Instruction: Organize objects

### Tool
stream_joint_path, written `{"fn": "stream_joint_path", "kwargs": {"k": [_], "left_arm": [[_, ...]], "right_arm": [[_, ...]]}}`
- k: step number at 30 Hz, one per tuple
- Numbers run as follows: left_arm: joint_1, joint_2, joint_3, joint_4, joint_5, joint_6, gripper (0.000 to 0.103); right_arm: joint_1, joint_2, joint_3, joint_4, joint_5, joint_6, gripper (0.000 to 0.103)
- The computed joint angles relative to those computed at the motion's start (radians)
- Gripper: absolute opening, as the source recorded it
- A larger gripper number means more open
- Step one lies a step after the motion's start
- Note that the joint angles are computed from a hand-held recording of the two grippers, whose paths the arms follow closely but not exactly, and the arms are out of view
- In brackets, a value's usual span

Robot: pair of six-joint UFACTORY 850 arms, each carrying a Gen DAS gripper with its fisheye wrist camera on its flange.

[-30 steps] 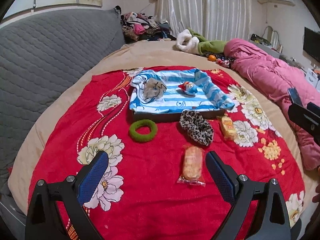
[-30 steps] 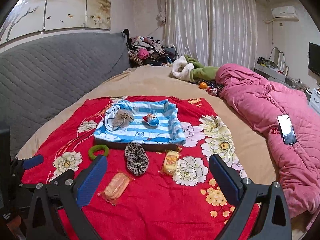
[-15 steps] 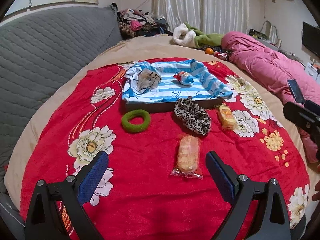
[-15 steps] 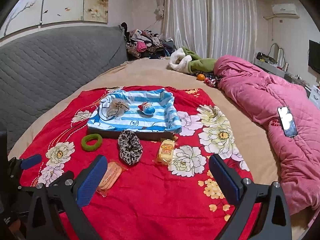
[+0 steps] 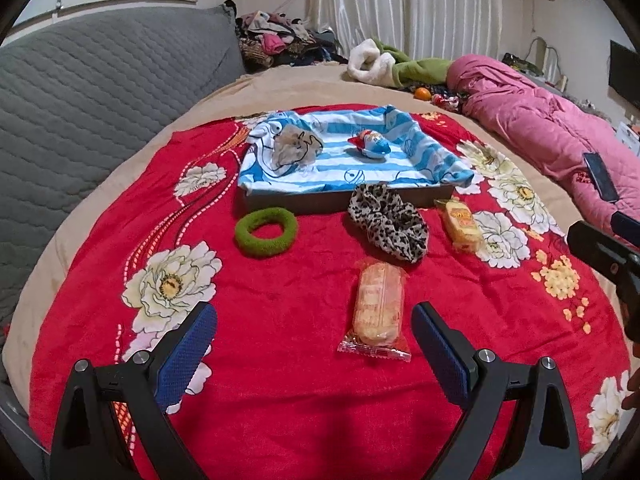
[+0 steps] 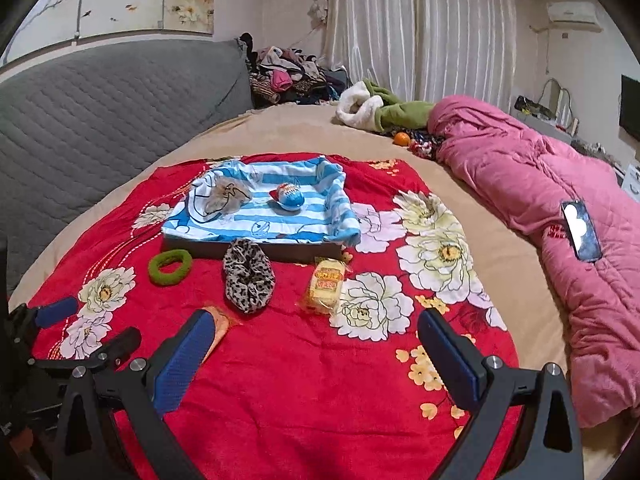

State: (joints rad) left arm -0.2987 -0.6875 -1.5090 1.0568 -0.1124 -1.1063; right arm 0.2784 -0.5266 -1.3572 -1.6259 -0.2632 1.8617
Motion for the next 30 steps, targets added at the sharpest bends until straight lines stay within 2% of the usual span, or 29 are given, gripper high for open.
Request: {"fn": "stream_joint_path", "kwargs": {"k": [13,19,24,26,30], "left_arm": [[-0.016,-0.066,-0.044,-0.224,-0.010,0.227,0.098],[-0.014,-0.104,-0.079,-0.356,-0.002,0.350,0.098],[-0.019,-0.144,-0.118,-0.366,-0.006,0.368,0.098],[-0.023,-0.157,-0.130,-0.302,-0.011,0.309,0.098],[-0.025,-0.177,-0.154,-0.289,-0.016,0.299,0.098]], "right_arm": [[-0.029,-0.041,0.000,-0.037,0.025,0.053,0.102],[-0.040,-0.083,-0.036,-0.003,0.030,0.010,0.102],[-0.045,-0.131,-0.085,0.092,0.027,-0.100,0.102],[-0.047,-0.148,-0.100,0.113,0.030,-0.120,0.102],[-0.050,-0.180,-0.132,0.174,0.033,-0.191,0.102]]}}
